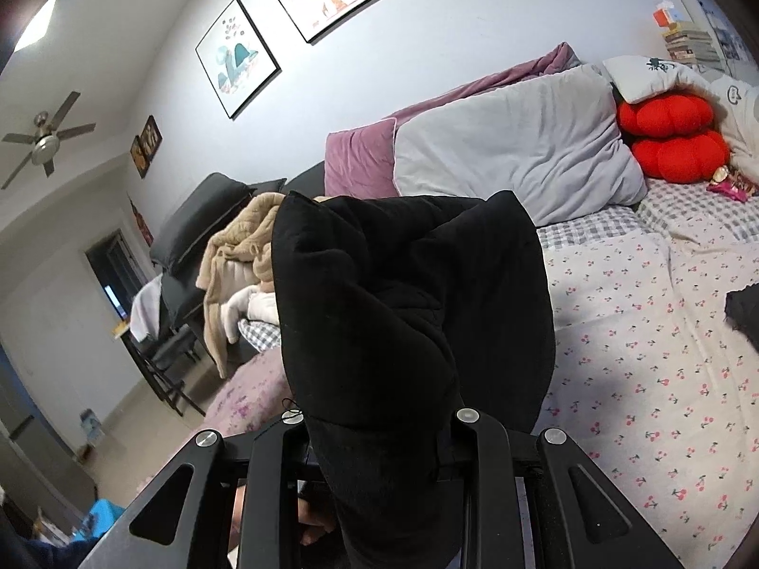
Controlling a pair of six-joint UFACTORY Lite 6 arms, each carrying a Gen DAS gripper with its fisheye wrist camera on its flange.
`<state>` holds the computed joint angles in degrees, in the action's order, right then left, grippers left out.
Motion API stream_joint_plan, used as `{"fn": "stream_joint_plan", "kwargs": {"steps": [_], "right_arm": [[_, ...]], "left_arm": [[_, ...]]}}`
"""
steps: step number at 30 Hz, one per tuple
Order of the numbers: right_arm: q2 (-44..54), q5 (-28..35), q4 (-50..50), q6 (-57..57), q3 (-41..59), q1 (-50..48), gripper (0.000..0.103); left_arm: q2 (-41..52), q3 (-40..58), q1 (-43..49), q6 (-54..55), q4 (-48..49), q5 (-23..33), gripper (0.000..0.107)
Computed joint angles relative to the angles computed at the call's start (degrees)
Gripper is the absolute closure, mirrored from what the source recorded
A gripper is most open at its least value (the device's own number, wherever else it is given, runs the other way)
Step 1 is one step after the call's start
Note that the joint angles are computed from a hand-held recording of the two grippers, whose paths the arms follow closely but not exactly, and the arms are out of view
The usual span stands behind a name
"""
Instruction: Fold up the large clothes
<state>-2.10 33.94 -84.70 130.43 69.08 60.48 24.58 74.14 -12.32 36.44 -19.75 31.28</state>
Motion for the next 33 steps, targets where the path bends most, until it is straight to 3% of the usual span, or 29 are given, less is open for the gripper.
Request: {"fn": "stream_joint_plan", "kwargs": {"steps": [4, 8, 14, 18, 29, 33], "right_arm": [[0.78, 0.76, 1.18, -1.56, 1.31, 0.45, 0.076], [-0.14, 0.8, 0.65, -0.72, 0.67, 0.21, 0.076], [-0.27, 1.44, 0.45, 0.2, 0.25, 0.42, 0.076], [-0.62, 2.02, 1.89, -1.57, 0.54, 0.64, 0.076], [-0.27, 1.95, 1.83, -0.68, 0.55, 0.33, 0.076], [-0.56, 2.68, 4.23, -3.36, 1.09, 0.21, 0.077]], "left_arm": [[1.25, 4.08, 1.25, 0.43, -1.44, 3.78, 0.041], [9.3, 17.07, 2.33, -5.52, -0.4, 8.91, 0.041], [23.16, 35.78, -2.26, -21.4, 11.94, 11.44, 0.041], [28.99, 43.98, -2.98, -24.54, 13.6, 13.58, 0.041], [27.68, 39.4, -4.23, -24.95, 14.27, 9.73, 0.041], [16.52, 26.25, 0.6, -15.4, 1.77, 10.86, 0.041]]}}
